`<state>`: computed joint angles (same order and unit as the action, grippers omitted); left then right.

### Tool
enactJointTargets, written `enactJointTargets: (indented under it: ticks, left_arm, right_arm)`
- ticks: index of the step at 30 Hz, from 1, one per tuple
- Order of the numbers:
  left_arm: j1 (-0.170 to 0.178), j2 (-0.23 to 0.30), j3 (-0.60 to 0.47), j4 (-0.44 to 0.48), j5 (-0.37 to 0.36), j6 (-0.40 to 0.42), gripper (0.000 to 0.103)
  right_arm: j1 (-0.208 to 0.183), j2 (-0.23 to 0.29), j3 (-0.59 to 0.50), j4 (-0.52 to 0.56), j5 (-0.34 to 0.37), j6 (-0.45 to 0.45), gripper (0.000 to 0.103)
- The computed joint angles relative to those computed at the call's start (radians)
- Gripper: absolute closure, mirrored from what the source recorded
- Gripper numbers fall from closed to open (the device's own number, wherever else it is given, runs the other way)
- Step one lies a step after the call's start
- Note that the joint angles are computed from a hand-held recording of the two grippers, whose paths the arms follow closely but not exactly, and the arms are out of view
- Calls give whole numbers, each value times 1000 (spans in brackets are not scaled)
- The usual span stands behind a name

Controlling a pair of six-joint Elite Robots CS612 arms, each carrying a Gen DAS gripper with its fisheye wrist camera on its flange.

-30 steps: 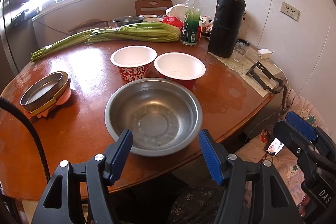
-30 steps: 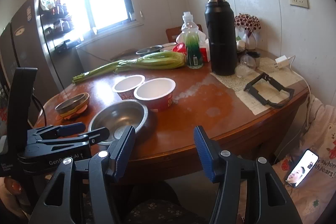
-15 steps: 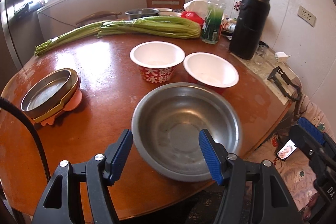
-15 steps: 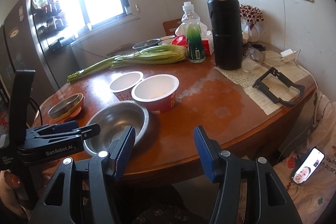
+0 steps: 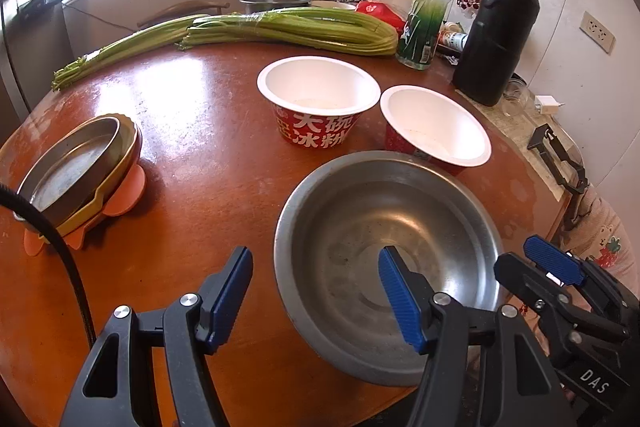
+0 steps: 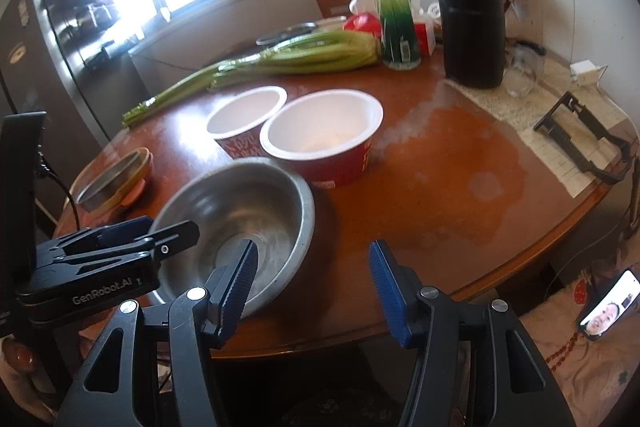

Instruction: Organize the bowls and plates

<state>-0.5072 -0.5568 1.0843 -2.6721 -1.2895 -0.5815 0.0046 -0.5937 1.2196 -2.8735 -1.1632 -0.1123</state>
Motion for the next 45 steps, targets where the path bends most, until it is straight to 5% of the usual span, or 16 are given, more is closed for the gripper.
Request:
enactJointTargets:
  ticks: [9,15,20,33,45]
  left_arm:
    - [19,35,-50,56,-57,4,38]
    - [33,46,-59,14,-149,35,63]
    - [40,34,-32,-33,-175,24,63]
    - [35,-38,96,-56,-25,-26,63]
    - [35,-26,99,-51,14,-48,64]
  right_arm:
    - [22,39,-80,128,-35,-61,44]
    - [35,35,-79,136,-17,-128,61]
    - [41,37,-86,142,-22,-136,62]
    - [72,44,-114,163,46,-228,61]
    - [81,61,-126,152,37,-231,61]
